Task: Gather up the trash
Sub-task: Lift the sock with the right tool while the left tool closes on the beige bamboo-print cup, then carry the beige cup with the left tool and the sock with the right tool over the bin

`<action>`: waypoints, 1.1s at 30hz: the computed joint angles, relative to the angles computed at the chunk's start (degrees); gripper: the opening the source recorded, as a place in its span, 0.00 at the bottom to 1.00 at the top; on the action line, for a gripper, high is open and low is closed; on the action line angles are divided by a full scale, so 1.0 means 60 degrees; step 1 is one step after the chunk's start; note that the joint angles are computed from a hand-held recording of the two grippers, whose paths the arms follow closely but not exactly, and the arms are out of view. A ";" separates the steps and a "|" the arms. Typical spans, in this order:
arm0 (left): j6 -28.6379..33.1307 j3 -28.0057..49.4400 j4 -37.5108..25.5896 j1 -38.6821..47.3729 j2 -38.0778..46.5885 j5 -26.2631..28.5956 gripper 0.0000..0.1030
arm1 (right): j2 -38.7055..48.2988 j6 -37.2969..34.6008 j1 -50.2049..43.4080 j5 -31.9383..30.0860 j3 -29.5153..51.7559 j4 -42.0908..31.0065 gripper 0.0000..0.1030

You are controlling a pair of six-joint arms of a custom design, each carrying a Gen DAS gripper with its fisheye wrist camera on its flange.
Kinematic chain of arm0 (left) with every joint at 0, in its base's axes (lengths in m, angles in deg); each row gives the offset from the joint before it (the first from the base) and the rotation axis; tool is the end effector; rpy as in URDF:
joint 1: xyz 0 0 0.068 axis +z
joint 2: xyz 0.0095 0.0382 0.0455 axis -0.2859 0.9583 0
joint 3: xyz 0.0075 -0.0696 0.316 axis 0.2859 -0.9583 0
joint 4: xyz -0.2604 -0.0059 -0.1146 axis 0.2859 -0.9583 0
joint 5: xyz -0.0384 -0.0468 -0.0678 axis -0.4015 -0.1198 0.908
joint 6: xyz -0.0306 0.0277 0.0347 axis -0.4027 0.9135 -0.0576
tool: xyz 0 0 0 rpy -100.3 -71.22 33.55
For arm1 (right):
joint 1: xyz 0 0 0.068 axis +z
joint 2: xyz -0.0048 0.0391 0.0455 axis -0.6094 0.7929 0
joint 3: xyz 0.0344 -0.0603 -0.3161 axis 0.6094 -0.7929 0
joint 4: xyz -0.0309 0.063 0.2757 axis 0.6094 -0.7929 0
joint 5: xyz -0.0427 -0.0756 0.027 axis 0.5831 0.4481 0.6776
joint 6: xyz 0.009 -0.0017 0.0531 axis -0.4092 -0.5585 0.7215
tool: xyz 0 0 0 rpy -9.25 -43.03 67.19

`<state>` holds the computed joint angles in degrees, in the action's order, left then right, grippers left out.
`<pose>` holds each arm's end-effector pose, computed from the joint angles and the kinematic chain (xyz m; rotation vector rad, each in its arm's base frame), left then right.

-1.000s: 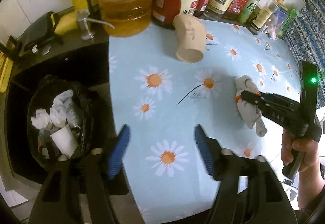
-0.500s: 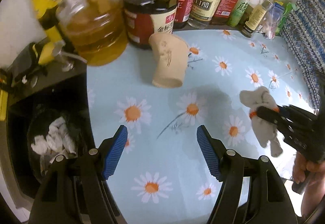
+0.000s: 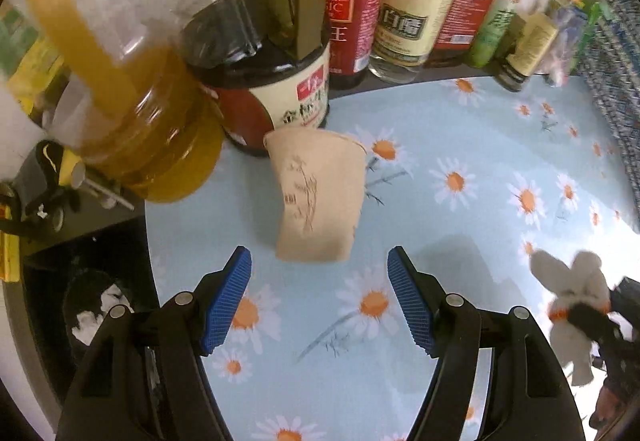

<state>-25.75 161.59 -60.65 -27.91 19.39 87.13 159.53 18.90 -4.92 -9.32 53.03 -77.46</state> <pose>0.4039 -0.0839 0.2473 0.7218 2.7580 -0.1035 0.2088 0.1324 0.2358 0.1889 2.5288 0.4980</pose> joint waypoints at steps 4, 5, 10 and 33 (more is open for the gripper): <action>-0.0070 0.0561 -0.0064 -0.0158 0.0683 -0.0304 0.67 | 0.0036 -0.0187 -0.0243 -0.0291 -0.0116 0.0292 0.25; -0.0079 0.0723 -0.0066 -0.0182 0.0867 -0.0365 0.67 | 0.0005 -0.0194 -0.0248 -0.0308 -0.0147 0.0320 0.25; -0.0052 0.1149 -0.0306 -0.0322 0.1437 -0.0495 0.67 | 0.0097 -0.0318 -0.0377 -0.0488 -0.0191 0.0596 0.25; 0.0327 0.1058 0.0249 -0.0550 0.1871 -0.0888 0.51 | 0.0380 -0.0121 -0.0374 -0.0562 -0.0110 0.0756 0.25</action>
